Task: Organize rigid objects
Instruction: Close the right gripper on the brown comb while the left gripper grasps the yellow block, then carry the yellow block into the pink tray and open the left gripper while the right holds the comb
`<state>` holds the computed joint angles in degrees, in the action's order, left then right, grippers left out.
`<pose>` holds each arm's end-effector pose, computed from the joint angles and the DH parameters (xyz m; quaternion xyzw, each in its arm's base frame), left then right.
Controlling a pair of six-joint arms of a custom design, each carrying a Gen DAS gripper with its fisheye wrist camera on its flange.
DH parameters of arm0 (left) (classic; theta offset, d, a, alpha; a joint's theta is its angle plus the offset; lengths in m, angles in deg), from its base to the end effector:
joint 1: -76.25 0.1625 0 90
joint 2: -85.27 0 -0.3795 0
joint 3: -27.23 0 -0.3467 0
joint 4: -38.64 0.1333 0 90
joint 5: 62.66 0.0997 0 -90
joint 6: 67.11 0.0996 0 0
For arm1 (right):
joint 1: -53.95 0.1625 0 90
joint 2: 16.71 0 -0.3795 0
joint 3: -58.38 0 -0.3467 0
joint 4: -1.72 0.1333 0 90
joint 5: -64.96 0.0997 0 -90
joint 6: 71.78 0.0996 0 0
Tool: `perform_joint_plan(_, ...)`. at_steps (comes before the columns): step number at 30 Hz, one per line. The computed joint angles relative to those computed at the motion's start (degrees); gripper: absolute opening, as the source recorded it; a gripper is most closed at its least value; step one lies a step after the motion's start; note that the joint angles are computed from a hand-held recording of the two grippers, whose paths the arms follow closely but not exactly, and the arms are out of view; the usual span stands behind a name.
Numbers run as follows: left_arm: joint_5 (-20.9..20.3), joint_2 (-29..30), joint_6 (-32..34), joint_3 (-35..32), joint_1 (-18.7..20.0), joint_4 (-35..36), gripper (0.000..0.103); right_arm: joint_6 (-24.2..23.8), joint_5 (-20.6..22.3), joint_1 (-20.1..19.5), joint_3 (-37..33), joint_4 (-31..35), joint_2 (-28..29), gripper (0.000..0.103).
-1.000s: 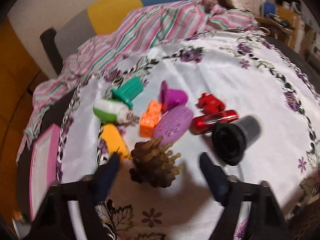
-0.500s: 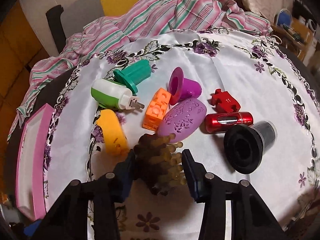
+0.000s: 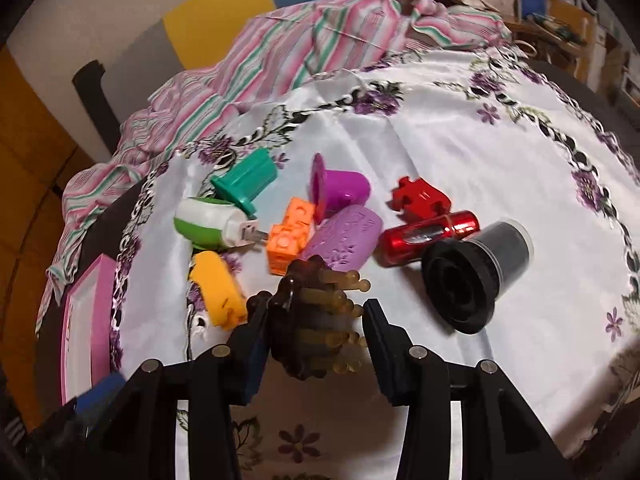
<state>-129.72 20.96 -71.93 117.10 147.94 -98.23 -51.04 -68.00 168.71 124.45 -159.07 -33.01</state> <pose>-0.0262 -0.6270 0.3057 0.0766 0.9608 -0.2167 0.1551 0.3557 -0.6149 -0.0280 -0.0347 -0.9167 0.2958 0.2664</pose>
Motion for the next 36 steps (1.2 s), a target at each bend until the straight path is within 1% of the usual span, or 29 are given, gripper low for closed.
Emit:
perform_joint_plan(2, 0.2, 3.0, -1.6, -3.2, 0.2, 1.0, 0.079, 0.6, -0.2, -0.1, 0.0, 0.3, -0.1, 0.045)
perform_joint_plan(5, -0.8, 7.0, -4.2, -8.1, 0.8, 3.4, 0.079, 1.0, -0.4, -0.2, 0.3, 0.4, -0.2, 0.045)
perform_joint_plan(7, -0.7, 9.6, -5.0, -11.2, 0.8, 5.2, 0.079, 1.4, 0.1, -0.4, 0.4, 0.9, -0.4, 0.045)
perform_joint_plan(10, -0.8, 12.1, -5.5, -14.2, 0.8, 7.3, 0.079, 1.3, 0.1, -0.4, 0.4, 1.0, -0.4, 0.045)
perform_joint_plan(13, 1.9, 13.6, -5.8, -15.2, 0.5, 8.1, 0.076, 1.3, 0.1, -0.4, 0.2, 1.3, -0.3, 0.045)
perform_joint_plan(14, 3.1, 13.8, -4.8, -14.7, 0.3, 7.0, 0.072, 1.3, 0.1, -0.4, 0.2, 1.3, -0.3, 0.045)
perform_joint_plan(15, 4.6, 13.9, -3.8, -14.5, 0.0, 6.4, 0.064, 1.3, 0.1, -0.4, 0.2, 1.4, -0.3, 0.045)
perform_joint_plan(16, 6.0, 14.0, -2.9, -14.3, -0.2, 6.4, 0.061, 1.2, 0.2, -0.4, 0.2, 1.3, -0.3, 0.045)
perform_joint_plan(17, 7.4, 14.0, -1.7, -14.0, -0.4, 6.1, 0.055, 1.2, 0.3, -0.4, 0.2, 1.3, -0.3, 0.045)
perform_joint_plan(18, 8.5, 13.9, -0.8, -13.8, -0.6, 6.0, 0.044, 1.2, 0.5, -0.4, 0.2, 1.3, -0.3, 0.045)
perform_joint_plan(19, 9.8, 13.9, 0.2, -13.5, -0.7, 5.8, 0.038, 1.0, 0.7, -0.4, 0.2, 1.3, -0.3, 0.045)
perform_joint_plan(20, 10.7, 13.6, 1.1, -13.1, -0.8, 5.5, 0.032, 0.8, 0.9, -0.5, 0.2, 1.1, -0.3, 0.045)
perform_joint_plan(21, 10.6, 13.3, 1.8, -12.7, -0.6, 5.2, 0.028, 0.6, 1.4, -0.5, 0.3, 0.9, -0.3, 0.045)
perform_joint_plan(23, 9.7, 12.3, 2.7, -11.7, 0.0, 4.3, 0.027, 0.3, 2.3, -0.6, 0.5, 0.5, -0.4, 0.045)
perform_joint_plan(26, 9.2, 10.6, 3.8, -9.3, 0.6, 2.4, 0.027, -0.7, 3.6, -0.5, 0.7, -0.7, -0.4, 0.045)
perform_joint_plan(31, 8.5, 7.4, 3.5, -5.2, 1.5, 0.7, 0.027, -3.6, 5.6, -0.3, 0.5, -2.3, 0.0, 0.045)
perform_joint_plan(33, 7.5, 5.4, 4.5, -2.7, 1.8, -1.2, 0.027, -4.7, 6.0, -0.1, 0.0, -2.2, 0.3, 0.045)
perform_joint_plan(36, 7.3, 2.8, 5.7, 0.1, 1.9, -2.8, 0.027, -6.1, 6.6, 0.1, -0.3, -2.2, 0.6, 0.045)
